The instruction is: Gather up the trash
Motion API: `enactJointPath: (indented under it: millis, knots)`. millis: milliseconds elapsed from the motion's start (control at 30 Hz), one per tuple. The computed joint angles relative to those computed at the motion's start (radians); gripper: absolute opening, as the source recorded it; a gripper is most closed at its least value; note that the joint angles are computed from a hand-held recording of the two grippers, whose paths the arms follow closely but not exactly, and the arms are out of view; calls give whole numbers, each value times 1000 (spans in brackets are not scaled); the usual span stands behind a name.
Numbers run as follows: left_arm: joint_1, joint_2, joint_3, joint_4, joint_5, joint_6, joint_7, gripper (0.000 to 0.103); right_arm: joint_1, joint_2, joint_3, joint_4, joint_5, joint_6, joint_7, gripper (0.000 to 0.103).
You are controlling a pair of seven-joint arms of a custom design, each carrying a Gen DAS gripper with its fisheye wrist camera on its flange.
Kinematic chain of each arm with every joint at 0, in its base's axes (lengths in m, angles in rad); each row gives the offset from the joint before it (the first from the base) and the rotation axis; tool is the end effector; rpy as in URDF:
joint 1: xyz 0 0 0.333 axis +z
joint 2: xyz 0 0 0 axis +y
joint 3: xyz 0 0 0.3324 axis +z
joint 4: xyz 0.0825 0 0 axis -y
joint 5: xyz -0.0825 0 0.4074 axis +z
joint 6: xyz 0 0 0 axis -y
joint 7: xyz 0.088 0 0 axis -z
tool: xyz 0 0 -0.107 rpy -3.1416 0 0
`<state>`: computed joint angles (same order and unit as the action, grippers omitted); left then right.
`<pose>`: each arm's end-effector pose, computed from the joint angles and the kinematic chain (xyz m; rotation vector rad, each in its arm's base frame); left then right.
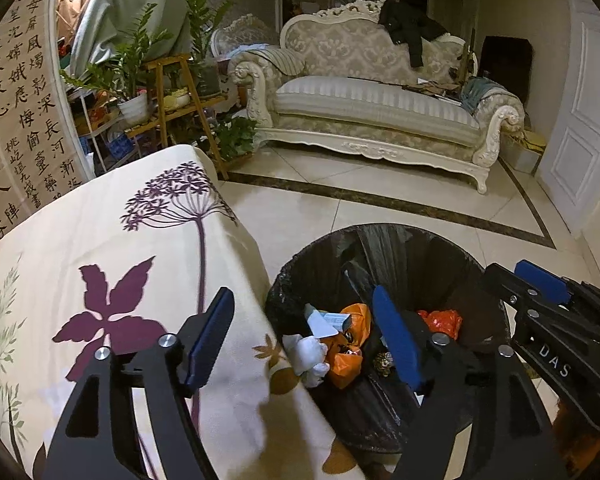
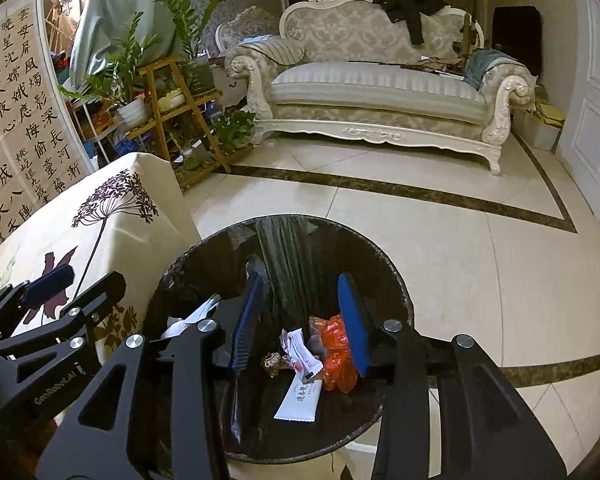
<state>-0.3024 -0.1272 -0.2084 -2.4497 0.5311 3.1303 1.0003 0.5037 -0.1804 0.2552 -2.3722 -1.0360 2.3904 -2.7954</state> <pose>0.4347 -0.2961 0.4336 -1.3318 2.1912 -0.9343 0.3748 0.3477 0.4181 -1.3381 2.0797 -0.7901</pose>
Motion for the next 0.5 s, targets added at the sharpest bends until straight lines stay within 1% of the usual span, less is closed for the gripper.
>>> enactJointPath:
  millis: [100,133,300,400,500]
  knots:
    - [37,-27,-28,-14,54,1,-54,74,9,-5,12,6,-2,-30,4,48]
    - [49,-42,-34,-24,71,4,-72,74,13,-7,16,9,-1,-39,5,49]
    - [29,-100,-3,-71,66,10,-77,76,32,-10,30,24,2,-73,4,50]
    - [60,-149,-20,-107,89,15,-110,79,47,-15,39,27,5,-97,7,55]
    - [70,-185,-19,-135,102,20,-128,80,60,-20,46,28,10,-115,7,56]
